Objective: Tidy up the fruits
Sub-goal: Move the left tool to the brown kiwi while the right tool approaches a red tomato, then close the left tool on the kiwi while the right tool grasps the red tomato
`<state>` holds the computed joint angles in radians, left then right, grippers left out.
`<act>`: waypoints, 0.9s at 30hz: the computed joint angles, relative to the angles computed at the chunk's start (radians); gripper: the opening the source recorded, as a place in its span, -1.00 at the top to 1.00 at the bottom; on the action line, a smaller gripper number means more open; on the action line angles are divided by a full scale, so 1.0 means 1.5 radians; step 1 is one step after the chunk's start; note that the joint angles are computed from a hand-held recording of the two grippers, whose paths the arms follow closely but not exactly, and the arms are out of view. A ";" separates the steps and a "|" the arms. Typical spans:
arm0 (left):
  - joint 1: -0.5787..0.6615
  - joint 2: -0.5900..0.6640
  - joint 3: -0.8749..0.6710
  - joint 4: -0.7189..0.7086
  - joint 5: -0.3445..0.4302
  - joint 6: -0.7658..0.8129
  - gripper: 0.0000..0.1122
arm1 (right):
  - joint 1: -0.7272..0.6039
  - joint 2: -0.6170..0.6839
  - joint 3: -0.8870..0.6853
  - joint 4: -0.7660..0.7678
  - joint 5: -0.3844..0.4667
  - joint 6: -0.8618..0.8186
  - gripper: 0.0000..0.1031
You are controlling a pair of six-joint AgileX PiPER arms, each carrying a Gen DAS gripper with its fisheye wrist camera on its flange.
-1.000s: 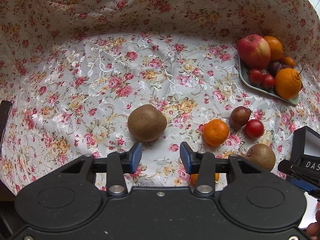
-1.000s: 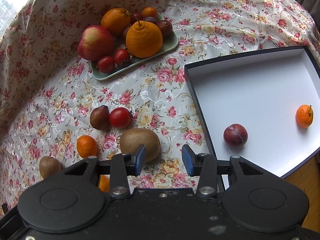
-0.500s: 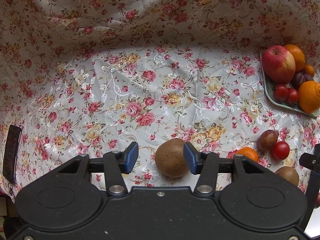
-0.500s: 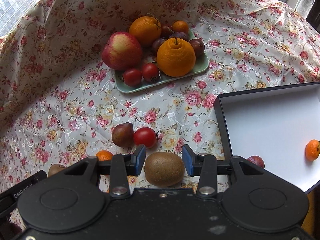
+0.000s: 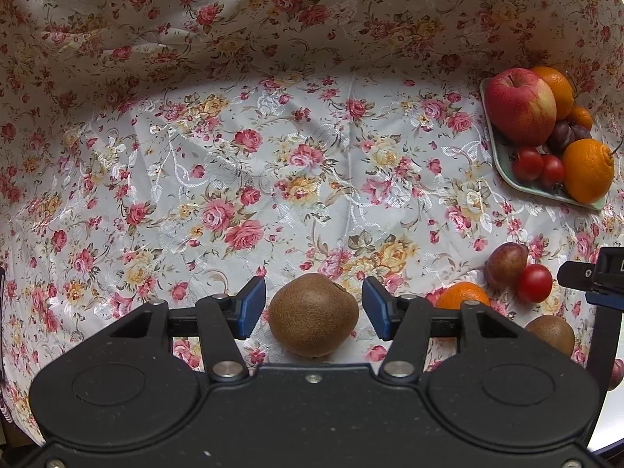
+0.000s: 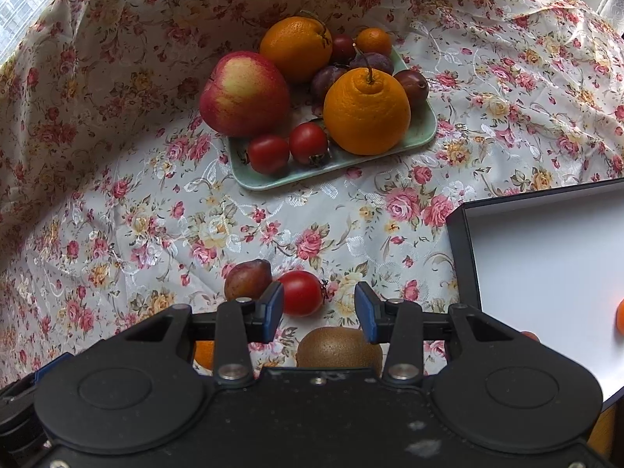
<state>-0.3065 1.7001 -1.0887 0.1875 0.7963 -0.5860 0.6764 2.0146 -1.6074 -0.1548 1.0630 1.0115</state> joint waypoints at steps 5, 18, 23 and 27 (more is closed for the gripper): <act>0.011 0.013 0.002 -0.014 0.002 0.014 -0.08 | -0.009 0.006 -0.003 0.009 -0.007 -0.006 0.16; 0.015 0.039 -0.011 -0.044 0.007 0.049 -0.13 | -0.022 0.037 -0.020 0.038 -0.013 -0.016 0.16; 0.020 0.043 -0.011 -0.055 0.006 0.063 -0.14 | -0.019 0.064 -0.047 0.047 0.001 -0.024 0.16; 0.032 0.054 -0.013 -0.078 0.010 0.082 -0.15 | -0.014 0.081 -0.065 0.049 0.008 -0.029 0.16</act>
